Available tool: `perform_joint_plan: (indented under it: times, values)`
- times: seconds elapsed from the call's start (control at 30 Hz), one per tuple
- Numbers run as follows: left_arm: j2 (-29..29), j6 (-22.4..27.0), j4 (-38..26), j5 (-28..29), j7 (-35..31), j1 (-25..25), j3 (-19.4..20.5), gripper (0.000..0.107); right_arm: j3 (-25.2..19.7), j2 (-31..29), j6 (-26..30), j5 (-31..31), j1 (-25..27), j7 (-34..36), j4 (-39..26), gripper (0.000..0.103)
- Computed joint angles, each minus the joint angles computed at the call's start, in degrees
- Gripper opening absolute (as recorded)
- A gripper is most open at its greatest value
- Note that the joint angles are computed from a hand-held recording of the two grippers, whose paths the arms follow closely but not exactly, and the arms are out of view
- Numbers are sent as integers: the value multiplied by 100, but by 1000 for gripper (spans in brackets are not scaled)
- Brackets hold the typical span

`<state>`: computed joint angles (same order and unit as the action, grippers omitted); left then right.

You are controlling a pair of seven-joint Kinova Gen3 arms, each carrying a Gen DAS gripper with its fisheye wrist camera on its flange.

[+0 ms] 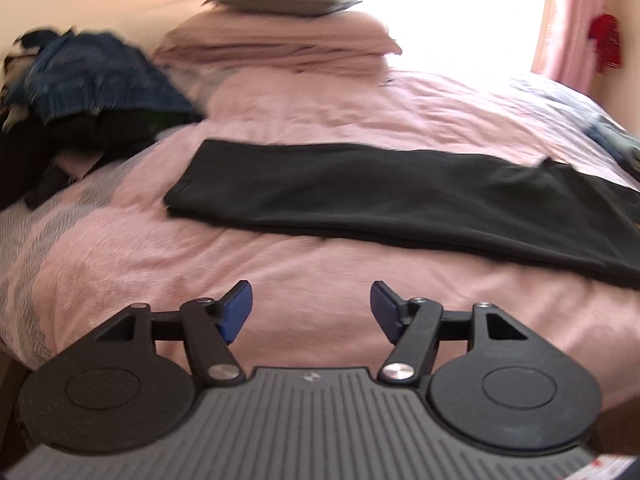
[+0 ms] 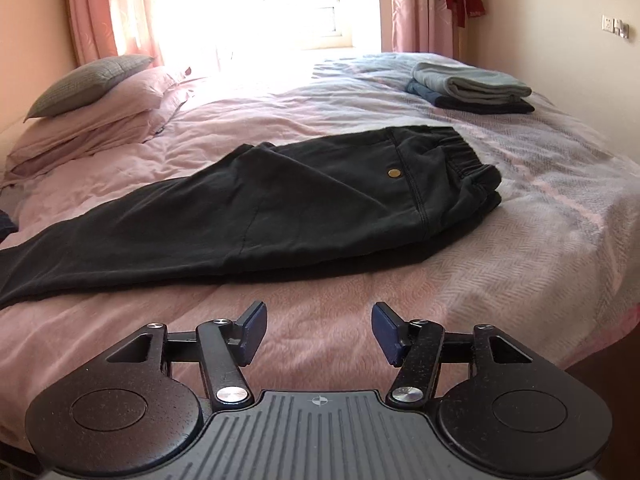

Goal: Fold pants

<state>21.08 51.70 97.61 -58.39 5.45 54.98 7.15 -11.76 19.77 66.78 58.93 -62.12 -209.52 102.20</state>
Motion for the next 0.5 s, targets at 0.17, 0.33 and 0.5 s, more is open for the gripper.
perform_joint_plan:
  times: [0.17, 0.33, 0.5]
  values:
    - [-165, 223, 57, -209, 161, 360, 174, 66, -165, -133, 604, 59, -420, -321, 28, 57]
    - [-280, 461, 168, -381, 300, 569, 374, 66, -369, -211, 1184, 84, -746, -669, 47, 58]
    - [-324, 709, 167, -456, 334, 673, 531, 67, -504, -277, 1322, 146, -851, -879, 134, 58]
